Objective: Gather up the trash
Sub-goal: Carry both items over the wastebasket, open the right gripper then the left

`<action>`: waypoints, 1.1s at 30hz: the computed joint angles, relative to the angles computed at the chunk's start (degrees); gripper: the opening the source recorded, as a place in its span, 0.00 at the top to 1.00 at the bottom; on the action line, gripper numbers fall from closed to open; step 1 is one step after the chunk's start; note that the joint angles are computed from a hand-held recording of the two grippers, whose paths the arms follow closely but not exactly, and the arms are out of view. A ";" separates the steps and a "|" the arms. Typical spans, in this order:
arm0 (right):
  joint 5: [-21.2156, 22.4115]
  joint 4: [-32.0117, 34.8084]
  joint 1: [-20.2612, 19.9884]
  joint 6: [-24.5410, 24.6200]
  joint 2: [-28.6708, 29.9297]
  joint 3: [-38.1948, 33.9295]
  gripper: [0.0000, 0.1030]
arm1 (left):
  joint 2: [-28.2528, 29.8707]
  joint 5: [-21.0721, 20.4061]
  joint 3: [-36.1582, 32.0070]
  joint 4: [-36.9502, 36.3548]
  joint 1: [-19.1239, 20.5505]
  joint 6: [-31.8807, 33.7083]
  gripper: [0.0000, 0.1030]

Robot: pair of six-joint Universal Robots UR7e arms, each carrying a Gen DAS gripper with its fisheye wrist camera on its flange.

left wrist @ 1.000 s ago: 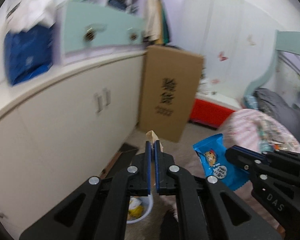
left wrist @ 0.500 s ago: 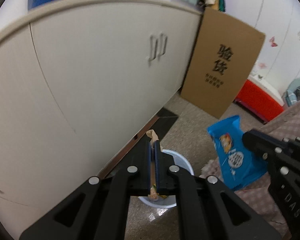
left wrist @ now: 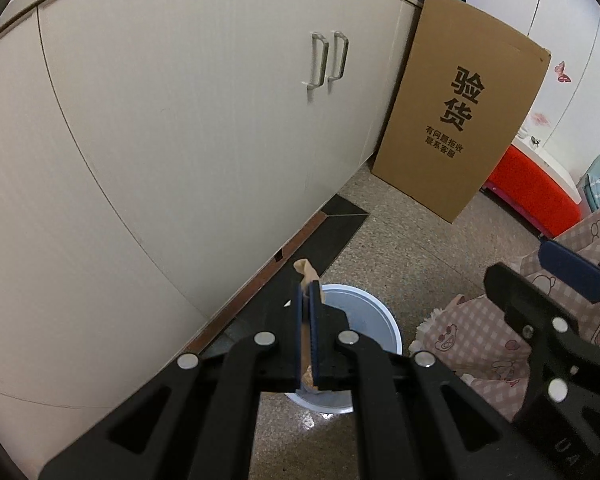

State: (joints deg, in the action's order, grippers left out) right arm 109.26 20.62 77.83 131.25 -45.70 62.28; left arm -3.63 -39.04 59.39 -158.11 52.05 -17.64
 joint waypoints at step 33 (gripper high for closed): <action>0.66 -5.59 -3.44 4.69 -5.61 2.56 0.39 | 8.47 0.40 -15.14 6.11 -2.66 7.01 0.95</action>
State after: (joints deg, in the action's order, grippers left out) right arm 109.92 15.03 74.38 135.94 -51.31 64.84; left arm 4.84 -38.64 44.25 -152.00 49.40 -10.64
